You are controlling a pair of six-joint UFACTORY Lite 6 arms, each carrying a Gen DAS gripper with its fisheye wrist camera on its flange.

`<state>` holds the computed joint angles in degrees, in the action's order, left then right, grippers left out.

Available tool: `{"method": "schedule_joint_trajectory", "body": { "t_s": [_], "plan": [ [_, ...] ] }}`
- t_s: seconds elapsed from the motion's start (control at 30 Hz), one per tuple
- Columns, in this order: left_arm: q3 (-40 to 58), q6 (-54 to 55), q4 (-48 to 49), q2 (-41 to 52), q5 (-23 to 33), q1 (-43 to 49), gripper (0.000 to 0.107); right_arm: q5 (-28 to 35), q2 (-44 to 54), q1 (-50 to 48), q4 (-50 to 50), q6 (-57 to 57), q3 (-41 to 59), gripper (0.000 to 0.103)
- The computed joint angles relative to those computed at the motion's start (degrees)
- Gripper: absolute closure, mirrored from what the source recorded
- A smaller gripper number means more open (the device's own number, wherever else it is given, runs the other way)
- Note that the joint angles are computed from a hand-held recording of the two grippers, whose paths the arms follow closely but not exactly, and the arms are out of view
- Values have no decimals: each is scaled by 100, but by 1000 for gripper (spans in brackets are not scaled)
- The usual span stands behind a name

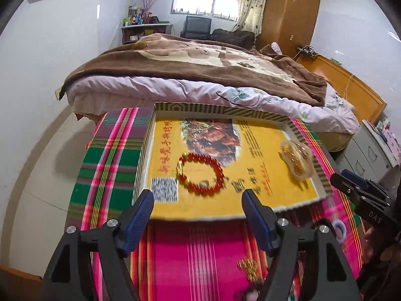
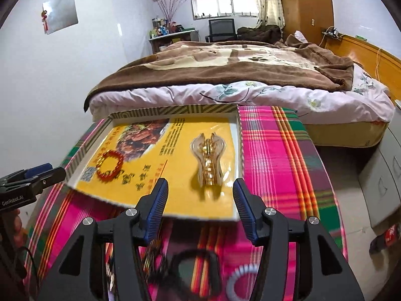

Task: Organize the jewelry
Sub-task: 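Withdraw both grippers from the tray back toward the remaining jewelry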

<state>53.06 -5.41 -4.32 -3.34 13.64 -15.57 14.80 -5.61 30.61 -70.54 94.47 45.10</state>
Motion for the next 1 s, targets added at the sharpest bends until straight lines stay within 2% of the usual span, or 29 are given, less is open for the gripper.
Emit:
{"method": "schedule_joint_trajectory", "body": {
  "t_s": [0.07, 0.17, 0.27, 0.37, 0.47, 0.53, 0.6, 0.73, 0.93, 1.0],
  "plan": [
    [-487, -651, 672, -571, -18, -138, 34, 100, -390, 123, 89, -28, -307, 49],
    [-1090, -222, 281, -1273, 34, -176, 34, 185, -1008, 309, 221, -173, -808, 49],
    [-1727, -395, 548, -1983, 94, -271, 34, 342, -1551, 572, 362, -277, -1281, 49],
    [-2355, 812, -526, -2605, 159, -173, 34, 559, -1977, 873, 539, -350, -1679, 49],
    [-2790, 799, -405, -2962, 247, -266, 34, 655, -2218, 1071, 625, -305, -1969, 49],
    [-3079, 1143, -676, -3234, 275, -297, 34, 671, -2341, 1222, 576, -177, -2151, 49],
    [-3228, 1187, -694, -3331, 288, -357, 34, 762, -2325, 1371, 496, -20, -2255, 49],
    [-3462, 351, 159, -3343, 205, -649, 34, 833, -2452, 1584, 403, 274, -2520, 49],
    [-3463, -1023, 1390, -2772, -184, -952, 34, 814, -2490, 1720, 306, 555, -2640, 49],
    [-3396, -1186, 1545, -2530, -296, -978, 34, 823, -2450, 1750, 292, 571, -2620, 49]
  ]
}}
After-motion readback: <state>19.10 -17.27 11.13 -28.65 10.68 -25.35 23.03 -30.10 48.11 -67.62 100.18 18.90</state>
